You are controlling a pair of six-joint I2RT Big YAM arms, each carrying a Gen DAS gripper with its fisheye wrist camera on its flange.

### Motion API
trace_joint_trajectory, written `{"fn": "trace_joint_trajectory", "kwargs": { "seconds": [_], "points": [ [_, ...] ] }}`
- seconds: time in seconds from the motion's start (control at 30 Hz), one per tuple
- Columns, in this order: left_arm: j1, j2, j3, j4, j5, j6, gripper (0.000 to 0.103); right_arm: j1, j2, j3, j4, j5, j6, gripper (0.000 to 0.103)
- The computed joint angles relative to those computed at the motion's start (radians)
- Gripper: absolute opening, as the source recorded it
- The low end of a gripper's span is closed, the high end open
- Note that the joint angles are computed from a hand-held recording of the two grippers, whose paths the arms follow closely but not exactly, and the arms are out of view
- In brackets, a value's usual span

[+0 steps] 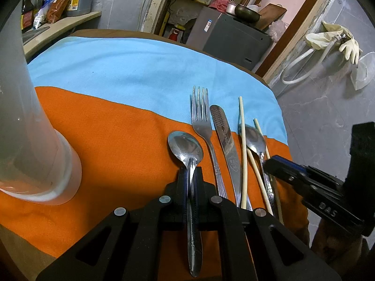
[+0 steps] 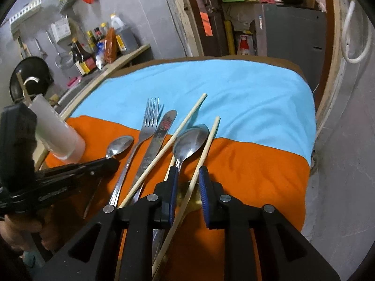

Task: Organize utensils
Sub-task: 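Lift both utensils and drop them into the white holder while both tools open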

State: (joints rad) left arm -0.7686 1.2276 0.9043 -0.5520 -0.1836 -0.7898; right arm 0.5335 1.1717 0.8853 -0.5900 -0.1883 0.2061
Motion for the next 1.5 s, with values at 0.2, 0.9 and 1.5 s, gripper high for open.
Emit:
{"fn": "trace_joint_trajectory", "kwargs": {
  "seconds": [0.2,0.9,1.5],
  "points": [
    [0.000,-0.004,-0.005,0.007,0.004,-0.005,0.003,-0.018,-0.004,-0.004,0.010,0.000,0.044,0.017],
    [-0.048,-0.057,-0.019,0.032,0.010,0.023,0.003,-0.082,-0.167,-0.139,0.199,-0.123,0.309,0.003],
    [-0.124,-0.419,-0.042,0.051,-0.220,0.193,0.003,0.268,-0.292,-0.075,0.426,0.322,0.302,0.003]
  ]
}}
